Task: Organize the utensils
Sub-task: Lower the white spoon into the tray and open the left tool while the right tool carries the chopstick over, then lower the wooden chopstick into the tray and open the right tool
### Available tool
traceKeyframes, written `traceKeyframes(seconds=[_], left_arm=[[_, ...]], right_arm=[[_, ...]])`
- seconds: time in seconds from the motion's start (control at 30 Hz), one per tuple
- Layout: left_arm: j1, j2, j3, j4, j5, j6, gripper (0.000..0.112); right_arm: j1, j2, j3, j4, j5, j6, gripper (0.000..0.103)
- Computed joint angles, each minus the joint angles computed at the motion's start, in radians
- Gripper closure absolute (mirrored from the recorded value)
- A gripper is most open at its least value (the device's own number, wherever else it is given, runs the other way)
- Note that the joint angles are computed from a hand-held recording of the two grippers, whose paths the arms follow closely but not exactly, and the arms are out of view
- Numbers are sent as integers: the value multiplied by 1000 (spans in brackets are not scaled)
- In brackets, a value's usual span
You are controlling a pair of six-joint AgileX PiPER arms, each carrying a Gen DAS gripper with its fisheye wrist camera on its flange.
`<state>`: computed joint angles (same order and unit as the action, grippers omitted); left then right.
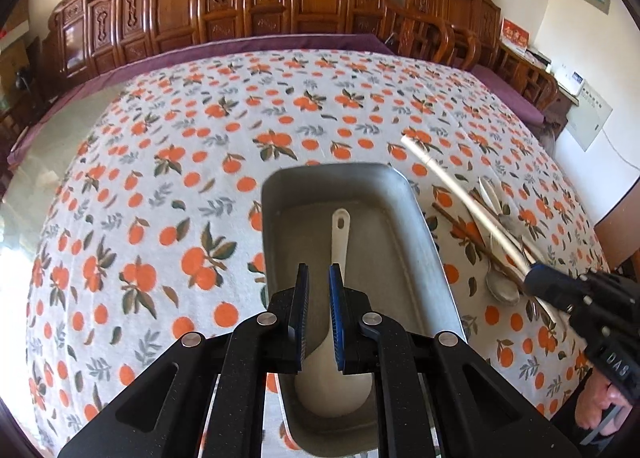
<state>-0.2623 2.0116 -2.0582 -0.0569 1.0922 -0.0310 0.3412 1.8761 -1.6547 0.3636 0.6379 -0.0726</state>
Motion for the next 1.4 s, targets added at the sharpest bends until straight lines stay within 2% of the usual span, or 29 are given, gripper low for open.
traceKeyframes(seconds=[0.33,0.53,0.9,1.07,1.23,1.27,1.4], left_arm=[[36,-29,7,-21,-15,17,104],[54,-35,12,-31,-19,24,104],[64,-38,17,-36,-21,23,104],[64,-36,16,-37,-20,29,104],[56,-36,15,-43,-22,27,103],[52,-38,18,-42,-25,25,102],[36,-44,27,-44,-38,19,84]], right_arm=[[71,118,-187,-38,103,89,97],[115,198,-294,-111,157,166,97],[126,290,-399,-81,199,149,95],[116,264,-350,-33,164,95,93],[86,183,-256,-11,125,46,93],[78,165,-241,-18,120,41,93],[24,86,-184,-66,111,18,93]])
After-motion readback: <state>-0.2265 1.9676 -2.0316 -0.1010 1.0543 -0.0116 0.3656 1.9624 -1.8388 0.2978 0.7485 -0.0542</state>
